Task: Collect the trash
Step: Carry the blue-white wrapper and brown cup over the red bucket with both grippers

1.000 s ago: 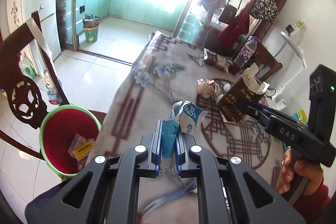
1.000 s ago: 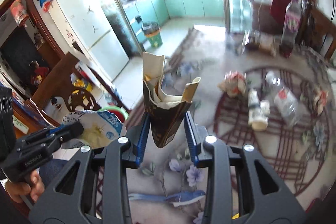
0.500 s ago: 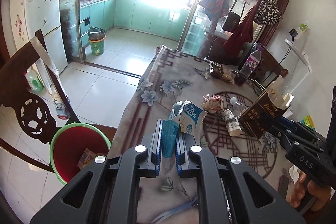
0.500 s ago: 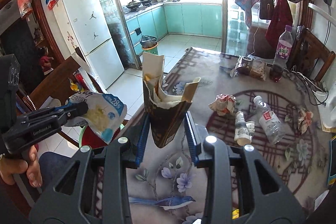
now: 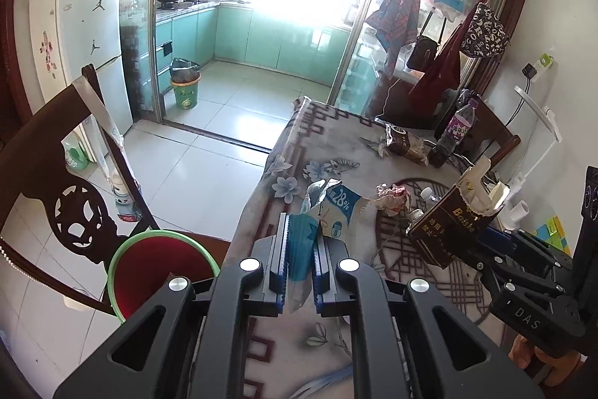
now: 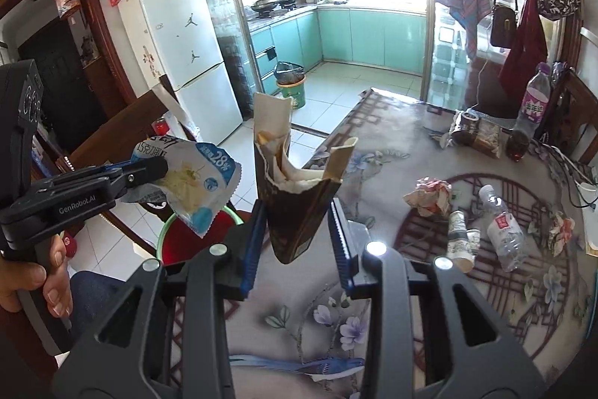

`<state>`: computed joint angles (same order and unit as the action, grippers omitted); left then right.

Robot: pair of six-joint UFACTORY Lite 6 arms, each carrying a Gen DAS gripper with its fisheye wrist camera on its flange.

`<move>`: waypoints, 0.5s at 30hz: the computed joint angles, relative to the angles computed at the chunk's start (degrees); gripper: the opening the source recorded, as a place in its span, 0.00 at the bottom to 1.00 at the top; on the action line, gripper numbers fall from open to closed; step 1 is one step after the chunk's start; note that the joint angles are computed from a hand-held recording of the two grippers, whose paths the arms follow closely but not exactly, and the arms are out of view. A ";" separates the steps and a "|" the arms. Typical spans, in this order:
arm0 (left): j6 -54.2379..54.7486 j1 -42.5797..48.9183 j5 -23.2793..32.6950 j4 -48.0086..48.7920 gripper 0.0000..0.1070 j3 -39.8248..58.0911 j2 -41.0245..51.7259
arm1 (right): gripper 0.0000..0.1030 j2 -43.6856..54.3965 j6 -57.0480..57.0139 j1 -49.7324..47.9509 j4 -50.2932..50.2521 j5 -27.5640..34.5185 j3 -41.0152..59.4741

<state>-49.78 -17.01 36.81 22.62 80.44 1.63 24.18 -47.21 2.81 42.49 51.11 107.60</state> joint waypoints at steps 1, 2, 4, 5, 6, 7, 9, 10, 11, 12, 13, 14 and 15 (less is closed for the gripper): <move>-0.69 -0.14 0.58 0.36 0.08 -0.76 -0.99 | 0.32 -0.37 -0.59 0.11 0.79 0.28 -0.87; -1.58 -0.31 1.12 0.99 0.08 -1.38 -1.79 | 0.32 -0.80 -1.10 0.30 1.34 0.30 -1.74; -3.99 -0.75 2.84 2.70 0.08 -3.24 -3.84 | 0.32 -1.57 -1.91 0.80 2.13 0.86 -3.19; -5.14 -0.82 3.55 3.39 0.08 -4.53 -5.12 | 0.32 -2.05 -2.68 0.99 2.66 1.22 -4.09; -5.71 -0.63 3.81 3.66 0.08 -5.63 -6.10 | 0.32 -2.42 -3.39 1.16 3.05 1.14 -4.87; -5.99 -0.34 4.18 3.61 0.08 -6.54 -6.93 | 0.32 -2.85 -3.62 1.58 3.11 0.60 -5.84; -4.60 1.14 4.07 2.06 0.08 -8.37 -8.43 | 0.32 -2.93 -2.32 2.15 3.13 0.52 -6.34; -3.24 2.18 3.74 1.16 0.08 -9.22 -9.03 | 0.32 -2.85 -1.49 2.40 3.36 0.59 -6.42; -1.96 3.09 3.51 0.51 0.08 -9.70 -9.26 | 0.32 -3.02 -0.83 2.88 3.28 0.37 -6.79; 0.30 4.70 2.99 -0.55 0.08 -10.47 -9.54 | 0.32 -3.19 -0.34 3.58 3.16 -0.18 -7.27; 2.36 6.07 2.49 -1.49 0.10 -10.87 -9.57 | 0.33 -3.47 0.27 4.55 2.82 -1.23 -8.02; 5.10 7.76 1.59 -2.91 0.10 -11.45 -9.70 | 0.32 -3.66 1.21 5.61 2.23 -2.17 -8.53; 8.21 9.49 0.38 -4.76 0.10 -12.15 -10.01 | 0.32 -3.94 2.21 6.81 1.71 -3.27 -9.32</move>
<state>-41.57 -7.52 37.18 17.86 68.29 -8.38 20.25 -44.99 9.61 44.20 47.83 98.28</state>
